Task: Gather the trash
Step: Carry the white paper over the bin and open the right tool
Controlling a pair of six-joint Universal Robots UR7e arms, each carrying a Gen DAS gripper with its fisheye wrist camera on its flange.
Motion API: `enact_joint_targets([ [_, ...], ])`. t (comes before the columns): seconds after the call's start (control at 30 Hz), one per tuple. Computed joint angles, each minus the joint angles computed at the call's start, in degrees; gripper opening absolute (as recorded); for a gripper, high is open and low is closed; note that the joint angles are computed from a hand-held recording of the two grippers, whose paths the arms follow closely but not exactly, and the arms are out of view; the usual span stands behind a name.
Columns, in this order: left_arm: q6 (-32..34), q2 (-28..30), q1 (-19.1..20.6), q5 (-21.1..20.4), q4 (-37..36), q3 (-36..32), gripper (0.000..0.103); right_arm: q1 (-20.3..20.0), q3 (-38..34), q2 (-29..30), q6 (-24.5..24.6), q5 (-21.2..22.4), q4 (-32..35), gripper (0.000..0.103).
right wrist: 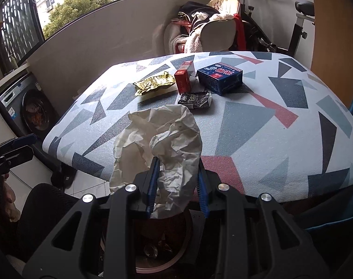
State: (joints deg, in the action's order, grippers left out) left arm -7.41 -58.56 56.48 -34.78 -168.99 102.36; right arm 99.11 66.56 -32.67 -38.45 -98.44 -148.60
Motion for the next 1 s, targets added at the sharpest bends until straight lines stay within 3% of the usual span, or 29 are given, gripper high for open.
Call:
enact_joint_targets([
  [0.23, -2.29, -1.14, 0.07, 0.78, 0.40, 0.90, 0.097, 0.98, 2.97, -0.39, -5.90, -1.61, 1.37, 0.033],
  [0.77, -4.51, -1.29, 0.51, -0.13, 1.28, 1.32, 0.097, 2.01, 4.81, -0.07, -10.50, -4.80, 5.44, 0.037],
  [0.87, -4.75, -1.30, 0.55, -0.10, 1.45, 1.31, 0.097, 2.02, 4.61, 0.04, -10.70, -4.80, 5.81, 0.041],
  [1.0, -5.34, -1.19, 0.58, -0.08, 2.05, 1.11, 0.097, 2.03, 4.48, 0.21, -10.34, -5.06, 5.50, 0.067],
])
